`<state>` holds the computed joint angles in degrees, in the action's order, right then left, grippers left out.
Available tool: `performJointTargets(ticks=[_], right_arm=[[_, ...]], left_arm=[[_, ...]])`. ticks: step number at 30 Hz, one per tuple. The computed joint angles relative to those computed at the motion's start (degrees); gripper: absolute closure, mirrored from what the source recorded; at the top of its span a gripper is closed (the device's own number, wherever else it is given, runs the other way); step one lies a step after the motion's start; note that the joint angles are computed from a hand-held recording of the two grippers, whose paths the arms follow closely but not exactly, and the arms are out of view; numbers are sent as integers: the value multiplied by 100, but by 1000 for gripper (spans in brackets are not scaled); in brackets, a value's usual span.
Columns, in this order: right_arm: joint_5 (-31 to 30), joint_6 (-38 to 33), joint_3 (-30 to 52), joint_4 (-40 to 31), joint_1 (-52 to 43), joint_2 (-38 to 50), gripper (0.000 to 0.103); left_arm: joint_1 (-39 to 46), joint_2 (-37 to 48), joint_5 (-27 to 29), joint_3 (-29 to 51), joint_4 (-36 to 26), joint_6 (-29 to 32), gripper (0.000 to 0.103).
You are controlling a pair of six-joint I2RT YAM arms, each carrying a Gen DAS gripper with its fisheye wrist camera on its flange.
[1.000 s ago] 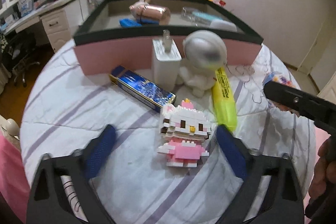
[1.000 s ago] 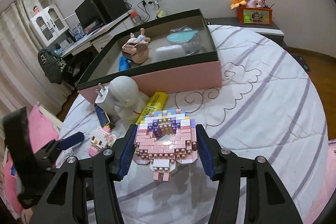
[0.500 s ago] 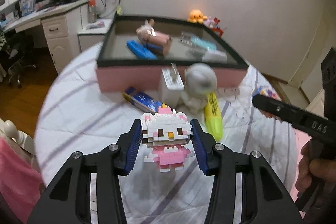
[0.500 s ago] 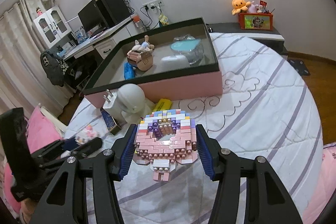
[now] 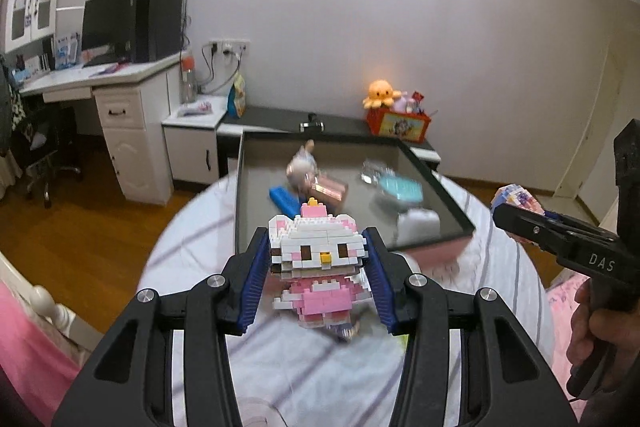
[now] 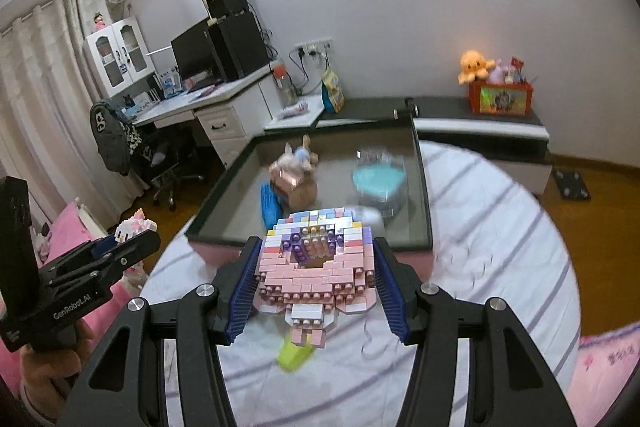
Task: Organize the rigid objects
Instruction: 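Lift the pink block figure with the right tool and release it into the box, then withdraw both tools from the box back over the table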
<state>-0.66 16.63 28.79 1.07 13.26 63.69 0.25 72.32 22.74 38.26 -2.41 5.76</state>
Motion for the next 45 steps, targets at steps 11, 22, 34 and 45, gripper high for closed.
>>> performJointTargets(ticks=[11,22,34,45], right_arm=[[-91,-393,1294,184,-209,1271,48],[-516,-431,2530,292,-463,3436,47],[-660,-483,3048,86,-572,4404,46],[-205,-164,2312,245,-476,3607,0]], left_arm=[[-312,1435,-70,1319,297,-239,56],[-644,2984,-408,2288,393,-370,56],[-754,3733,-703,2775,136,-296,32],[-415,2655,-713,1674,639,-427,3]])
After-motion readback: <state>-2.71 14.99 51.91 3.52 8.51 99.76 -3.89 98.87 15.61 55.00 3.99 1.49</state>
